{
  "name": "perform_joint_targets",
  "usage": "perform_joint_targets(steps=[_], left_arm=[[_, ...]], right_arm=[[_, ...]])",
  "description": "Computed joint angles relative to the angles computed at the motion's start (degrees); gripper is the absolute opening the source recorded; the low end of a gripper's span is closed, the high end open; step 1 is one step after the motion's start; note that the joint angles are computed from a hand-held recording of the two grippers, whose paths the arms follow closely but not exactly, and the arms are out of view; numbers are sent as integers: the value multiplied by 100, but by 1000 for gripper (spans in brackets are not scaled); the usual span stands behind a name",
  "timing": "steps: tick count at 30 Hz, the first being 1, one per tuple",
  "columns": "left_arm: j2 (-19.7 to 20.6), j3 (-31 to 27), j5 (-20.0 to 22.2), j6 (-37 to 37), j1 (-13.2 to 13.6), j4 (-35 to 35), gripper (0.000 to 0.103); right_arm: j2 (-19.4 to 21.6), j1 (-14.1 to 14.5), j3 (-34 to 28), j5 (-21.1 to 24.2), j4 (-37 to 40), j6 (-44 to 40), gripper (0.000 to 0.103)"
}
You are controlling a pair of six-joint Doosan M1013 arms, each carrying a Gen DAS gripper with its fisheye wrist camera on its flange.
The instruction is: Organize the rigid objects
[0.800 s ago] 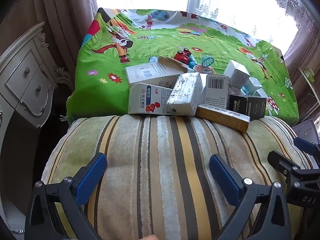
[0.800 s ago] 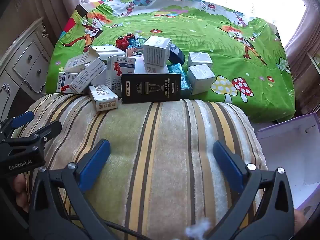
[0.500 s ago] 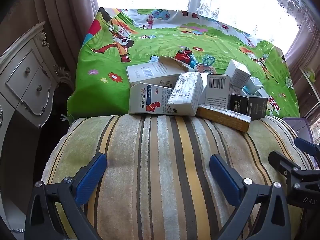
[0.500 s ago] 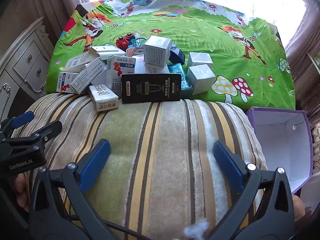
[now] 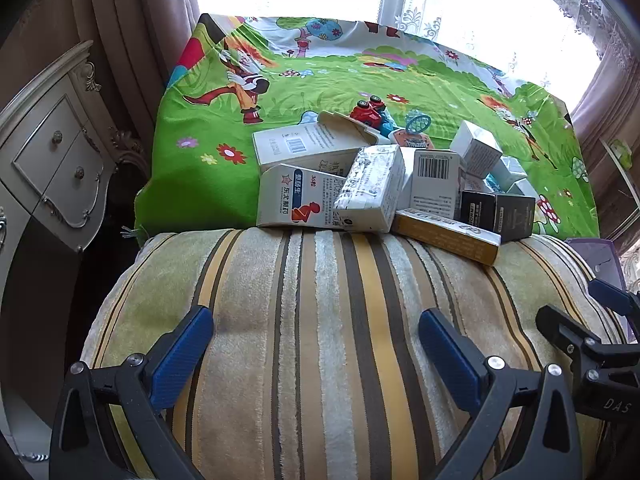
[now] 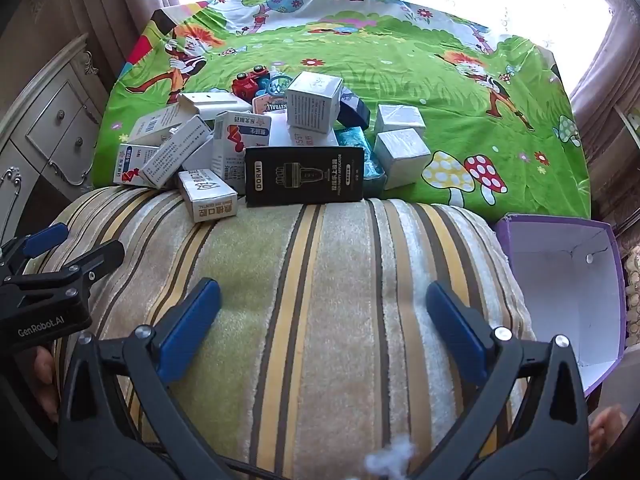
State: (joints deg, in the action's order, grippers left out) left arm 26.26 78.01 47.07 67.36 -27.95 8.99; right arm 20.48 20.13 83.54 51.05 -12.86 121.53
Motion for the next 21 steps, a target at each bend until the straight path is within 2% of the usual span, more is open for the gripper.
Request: perform_joint_targets(steps=[21], left_arm=[[-47,74,-135,-121,-26,181,103]], right_arm=[[-54,38,116,-206,-153,181,103]])
